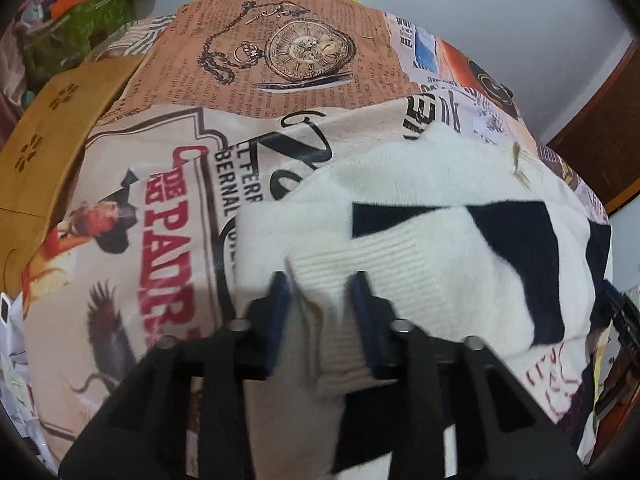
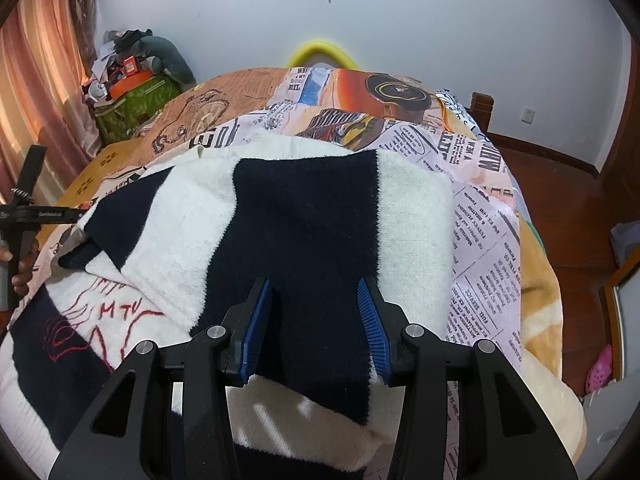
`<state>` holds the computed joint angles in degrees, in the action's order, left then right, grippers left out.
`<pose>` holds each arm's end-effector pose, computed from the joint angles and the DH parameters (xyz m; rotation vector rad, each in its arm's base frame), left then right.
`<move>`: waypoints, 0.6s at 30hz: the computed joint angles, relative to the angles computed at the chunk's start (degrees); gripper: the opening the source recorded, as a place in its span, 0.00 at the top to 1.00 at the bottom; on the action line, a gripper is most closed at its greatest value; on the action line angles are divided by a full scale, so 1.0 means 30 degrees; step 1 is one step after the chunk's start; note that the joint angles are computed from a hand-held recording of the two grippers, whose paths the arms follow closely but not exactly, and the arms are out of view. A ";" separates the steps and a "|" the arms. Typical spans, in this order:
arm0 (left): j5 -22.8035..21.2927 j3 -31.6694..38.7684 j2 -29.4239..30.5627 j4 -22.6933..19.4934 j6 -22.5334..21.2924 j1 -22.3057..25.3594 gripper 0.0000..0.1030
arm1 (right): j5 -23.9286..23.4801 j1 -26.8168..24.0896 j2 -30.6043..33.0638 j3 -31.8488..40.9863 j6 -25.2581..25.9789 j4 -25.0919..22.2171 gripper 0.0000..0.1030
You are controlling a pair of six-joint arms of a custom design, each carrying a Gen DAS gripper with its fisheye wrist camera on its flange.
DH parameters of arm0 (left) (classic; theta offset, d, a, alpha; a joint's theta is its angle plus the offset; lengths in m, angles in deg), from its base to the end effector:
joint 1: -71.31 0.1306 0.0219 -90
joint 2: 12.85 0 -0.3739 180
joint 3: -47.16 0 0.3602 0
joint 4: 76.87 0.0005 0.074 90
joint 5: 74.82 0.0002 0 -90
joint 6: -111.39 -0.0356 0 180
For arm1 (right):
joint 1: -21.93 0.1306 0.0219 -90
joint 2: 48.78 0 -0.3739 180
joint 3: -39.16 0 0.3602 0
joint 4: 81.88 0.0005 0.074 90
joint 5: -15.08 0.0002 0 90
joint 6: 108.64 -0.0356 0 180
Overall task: Fold small clothes
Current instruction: 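Smooth the folded sweater with the left gripper while the right gripper presses it flat, then grasp the sweater hem with both grippers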
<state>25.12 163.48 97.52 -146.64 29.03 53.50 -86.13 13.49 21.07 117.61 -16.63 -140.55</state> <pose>0.5295 -0.1771 0.4205 0.2948 2.6948 -0.3687 0.3165 -0.0405 0.4518 0.0497 2.4278 0.1569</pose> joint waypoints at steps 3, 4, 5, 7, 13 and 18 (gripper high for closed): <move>-0.0638 0.0464 0.0212 -0.0069 0.0297 -0.0018 0.95 | -0.0081 -0.0048 0.0010 -0.0003 -0.0022 0.0051 0.60; -0.0703 0.0497 0.0208 0.0024 0.0395 0.0020 0.95 | -0.0120 -0.0068 0.0033 -0.0003 -0.0028 0.0078 0.60; -0.1188 0.0483 0.0127 0.0247 0.0497 0.0039 0.95 | -0.0192 -0.0112 0.0053 0.0014 -0.0024 0.0082 0.60; -0.2093 0.0436 -0.0008 0.0516 0.0399 0.0007 1.00 | -0.0237 -0.0093 0.0033 -0.0008 -0.0105 0.0099 0.60; -0.3088 0.0345 0.0063 -0.0414 -0.0095 0.0339 1.00 | -0.0113 -0.0097 -0.0109 0.0068 -0.0402 -0.0200 0.60; -0.2977 -0.1574 -0.1769 0.0264 -0.1143 0.0315 0.95 | 0.0051 -0.0231 -0.0558 0.0157 -0.0395 -0.1231 0.55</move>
<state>16.19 158.76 92.22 -145.85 25.60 54.45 -85.98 12.79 19.40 118.08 -17.81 -144.25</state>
